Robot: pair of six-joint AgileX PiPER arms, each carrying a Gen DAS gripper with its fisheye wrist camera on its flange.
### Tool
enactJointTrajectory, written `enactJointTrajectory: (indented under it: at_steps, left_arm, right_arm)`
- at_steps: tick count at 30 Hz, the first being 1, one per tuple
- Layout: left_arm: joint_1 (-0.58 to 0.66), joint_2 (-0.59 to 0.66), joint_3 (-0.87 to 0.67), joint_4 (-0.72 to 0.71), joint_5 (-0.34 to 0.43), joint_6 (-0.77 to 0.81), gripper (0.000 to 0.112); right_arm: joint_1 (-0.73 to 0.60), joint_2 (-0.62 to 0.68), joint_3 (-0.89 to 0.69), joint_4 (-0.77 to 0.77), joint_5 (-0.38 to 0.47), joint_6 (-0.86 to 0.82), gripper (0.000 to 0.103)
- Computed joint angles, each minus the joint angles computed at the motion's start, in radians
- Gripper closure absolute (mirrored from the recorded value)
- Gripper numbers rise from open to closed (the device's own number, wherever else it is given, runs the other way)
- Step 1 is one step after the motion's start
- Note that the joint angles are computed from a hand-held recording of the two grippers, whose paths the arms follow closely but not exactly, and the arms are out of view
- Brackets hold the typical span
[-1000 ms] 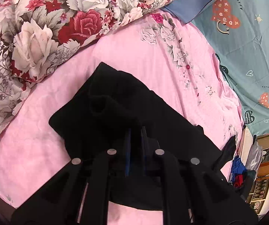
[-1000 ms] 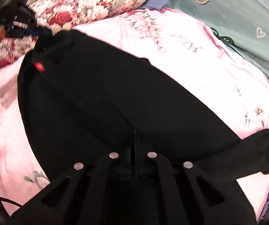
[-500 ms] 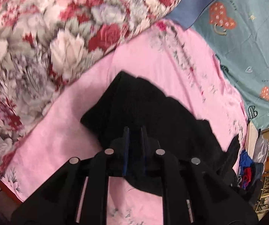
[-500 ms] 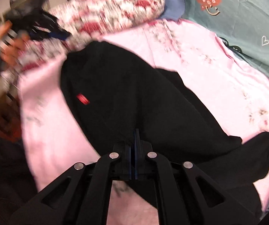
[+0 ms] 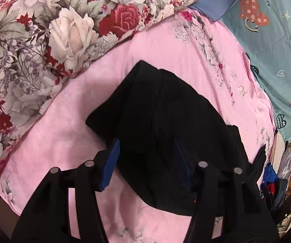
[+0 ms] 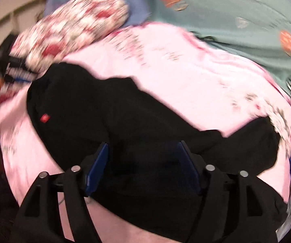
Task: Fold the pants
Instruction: 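Lower the waistband onto the pants and open the left tool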
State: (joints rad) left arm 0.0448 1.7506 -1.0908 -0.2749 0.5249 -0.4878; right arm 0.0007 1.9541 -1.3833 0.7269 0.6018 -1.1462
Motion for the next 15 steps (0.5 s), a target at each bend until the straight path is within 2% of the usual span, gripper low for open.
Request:
enactJointTrajectory:
  at_steps: [5, 11, 12, 15]
  left_arm:
    - [-0.020, 0.003, -0.005, -0.008, 0.024, -0.008, 0.055]
    - [-0.028, 0.075, -0.073, 0.006, 0.048, -0.068, 0.058]
    - [-0.025, 0.087, -0.081, 0.000, 0.048, -0.071, 0.059]
    - [-0.005, 0.131, -0.108, -0.048, 0.056, -0.065, 0.071]
  right_arm:
    - [-0.057, 0.027, -0.048, 0.026, 0.009, 0.026, 0.032]
    - [-0.089, 0.062, -0.087, 0.042, 0.036, 0.020, 0.032]
    - [-0.091, 0.064, -0.088, 0.048, 0.039, 0.014, 0.032]
    - [-0.099, 0.064, -0.078, 0.066, 0.039, -0.013, 0.032]
